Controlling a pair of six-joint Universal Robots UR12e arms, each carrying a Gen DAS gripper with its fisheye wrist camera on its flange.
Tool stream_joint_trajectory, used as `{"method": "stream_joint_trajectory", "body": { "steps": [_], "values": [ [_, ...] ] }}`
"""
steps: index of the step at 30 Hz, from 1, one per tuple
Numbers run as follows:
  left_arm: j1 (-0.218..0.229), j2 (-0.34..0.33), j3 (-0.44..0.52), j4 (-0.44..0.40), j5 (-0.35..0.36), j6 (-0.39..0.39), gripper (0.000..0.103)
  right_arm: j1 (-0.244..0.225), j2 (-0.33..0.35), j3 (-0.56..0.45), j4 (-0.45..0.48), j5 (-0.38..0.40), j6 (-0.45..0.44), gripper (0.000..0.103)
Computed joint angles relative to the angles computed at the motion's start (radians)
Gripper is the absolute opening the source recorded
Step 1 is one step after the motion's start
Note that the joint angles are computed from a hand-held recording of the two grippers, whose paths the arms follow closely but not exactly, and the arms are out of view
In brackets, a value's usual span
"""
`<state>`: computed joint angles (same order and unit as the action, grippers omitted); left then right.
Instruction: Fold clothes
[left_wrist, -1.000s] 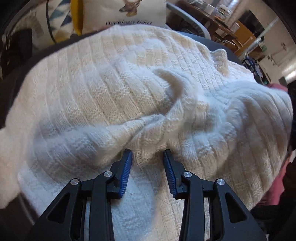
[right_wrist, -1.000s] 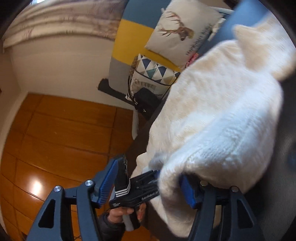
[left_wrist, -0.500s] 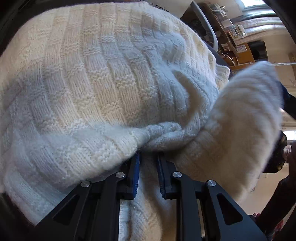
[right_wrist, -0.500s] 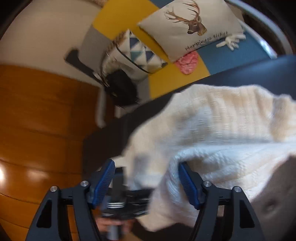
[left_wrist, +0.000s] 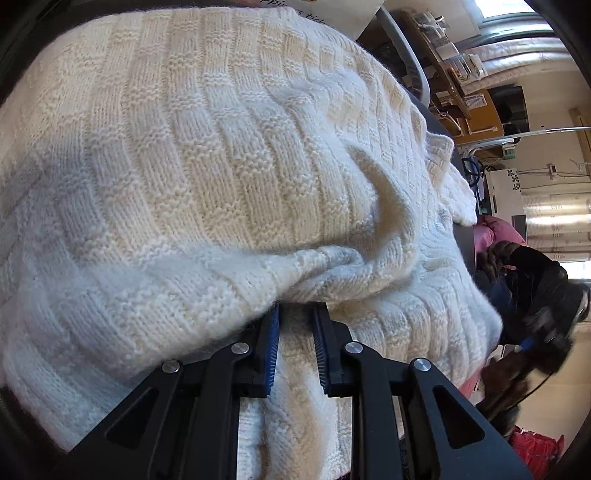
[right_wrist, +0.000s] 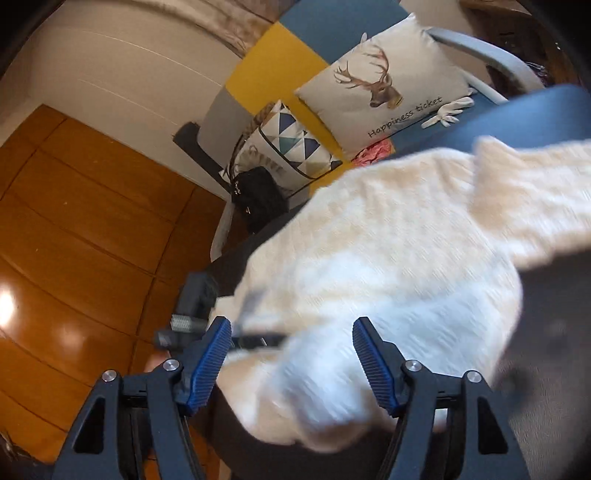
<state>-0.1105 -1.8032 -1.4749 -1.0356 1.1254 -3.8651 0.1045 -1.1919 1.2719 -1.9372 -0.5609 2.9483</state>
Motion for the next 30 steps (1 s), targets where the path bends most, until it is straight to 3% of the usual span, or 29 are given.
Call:
{"method": "stream_joint_trajectory", "body": {
  "steps": [3, 9, 13, 15, 17, 18, 19, 23, 30],
  "values": [
    [-0.002, -0.010, 0.008, 0.004, -0.002, -0.007, 0.021, -0.031, -0.067, 0.139, -0.023, -0.005, -0.033, 0.054],
    [-0.008, -0.024, 0.026, -0.007, 0.009, -0.002, 0.021, -0.042, -0.107, 0.234, 0.032, 0.026, -0.074, 0.054],
    [-0.016, -0.027, 0.034, -0.014, 0.031, 0.001, 0.021, -0.021, -0.069, 0.213, 0.046, 0.083, -0.021, 0.057],
    [-0.019, -0.027, 0.037, -0.017, 0.043, 0.003, 0.021, -0.004, -0.041, 0.175, 0.115, 0.133, -0.037, 0.058],
    [-0.022, -0.028, 0.039, -0.017, 0.052, 0.005, 0.021, 0.012, -0.023, 0.128, 0.195, 0.149, -0.099, 0.047],
    [-0.023, -0.028, 0.038, -0.015, 0.055, 0.005, 0.021, 0.020, -0.019, 0.114, 0.193, 0.157, -0.121, 0.020],
    [-0.023, -0.027, 0.037, -0.012, 0.055, 0.001, 0.021, 0.027, -0.019, 0.106, 0.151, 0.165, -0.111, 0.006],
    [-0.025, -0.026, 0.034, -0.005, 0.061, -0.005, 0.021, 0.049, -0.006, 0.040, -0.009, 0.155, -0.022, 0.005],
    [-0.020, -0.024, 0.030, -0.002, 0.049, -0.003, 0.021, 0.080, 0.025, -0.099, -0.080, 0.198, -0.003, 0.000]
  ]
}}
